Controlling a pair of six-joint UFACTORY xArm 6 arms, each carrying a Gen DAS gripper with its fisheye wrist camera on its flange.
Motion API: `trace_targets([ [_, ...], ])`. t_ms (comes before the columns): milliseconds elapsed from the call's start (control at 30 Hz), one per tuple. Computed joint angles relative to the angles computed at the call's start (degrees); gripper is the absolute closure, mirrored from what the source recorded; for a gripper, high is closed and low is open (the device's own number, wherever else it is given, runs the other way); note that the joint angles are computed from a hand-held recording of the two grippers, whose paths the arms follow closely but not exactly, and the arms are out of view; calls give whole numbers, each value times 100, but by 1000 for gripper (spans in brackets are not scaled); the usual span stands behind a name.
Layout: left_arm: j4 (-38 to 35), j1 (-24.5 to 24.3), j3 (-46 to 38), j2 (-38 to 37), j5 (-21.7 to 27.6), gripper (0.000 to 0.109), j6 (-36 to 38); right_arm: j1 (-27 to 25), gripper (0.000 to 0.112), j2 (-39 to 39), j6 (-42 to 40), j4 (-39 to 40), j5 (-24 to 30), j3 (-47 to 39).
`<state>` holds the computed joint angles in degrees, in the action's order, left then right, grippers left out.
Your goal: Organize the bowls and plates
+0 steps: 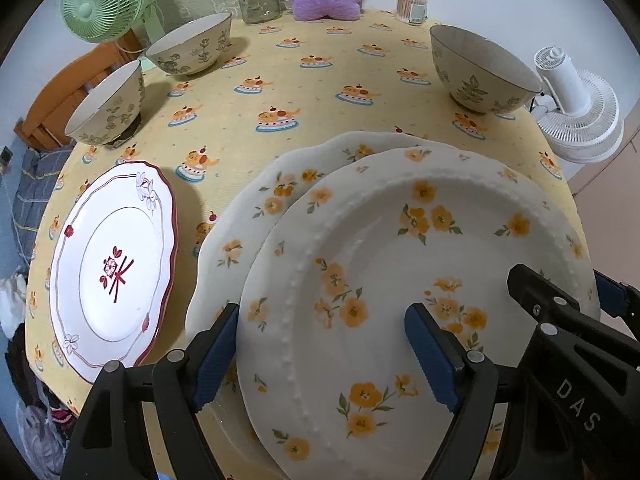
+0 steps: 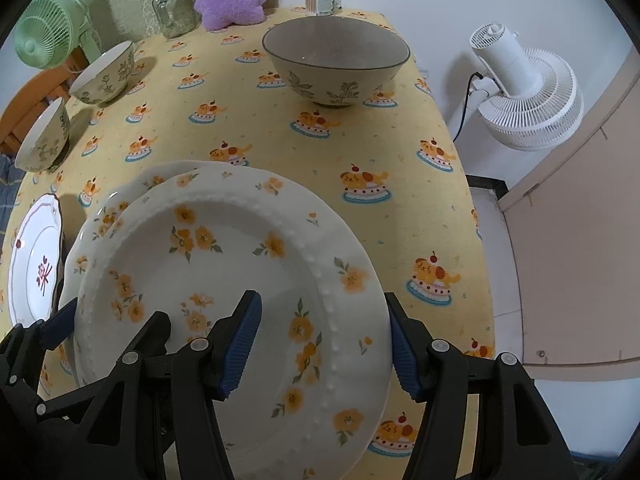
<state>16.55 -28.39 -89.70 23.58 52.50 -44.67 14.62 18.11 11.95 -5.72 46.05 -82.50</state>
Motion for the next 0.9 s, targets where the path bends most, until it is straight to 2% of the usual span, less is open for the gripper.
trace_targets([
  [133,218,-71,-220,110,294,24,0,-23,48,-56,-117,126,-50,81],
  [367,167,-79,-97,-67,280,25,254,-82,48,-393,-49,221,-46,360],
  [433,173,-102,-35,-144,229,25,362,-99,51,-544,66,109,-18,480],
  [467,158,-103,12,-186,184,25,414,-103,56,-579,86,78,14,499],
  [500,128,-99,55,-220,133,25,448,-100,67,-596,73,47,83,497],
  [567,55,-76,160,-298,8,25,523,-58,74,-575,6,16,212,470],
  [667,-91,-19,278,-363,-125,25,666,47,76,-529,243,-339,237,452],
  [900,-229,94,465,-454,-300,25,779,102,76,-309,321,-178,350,219],
])
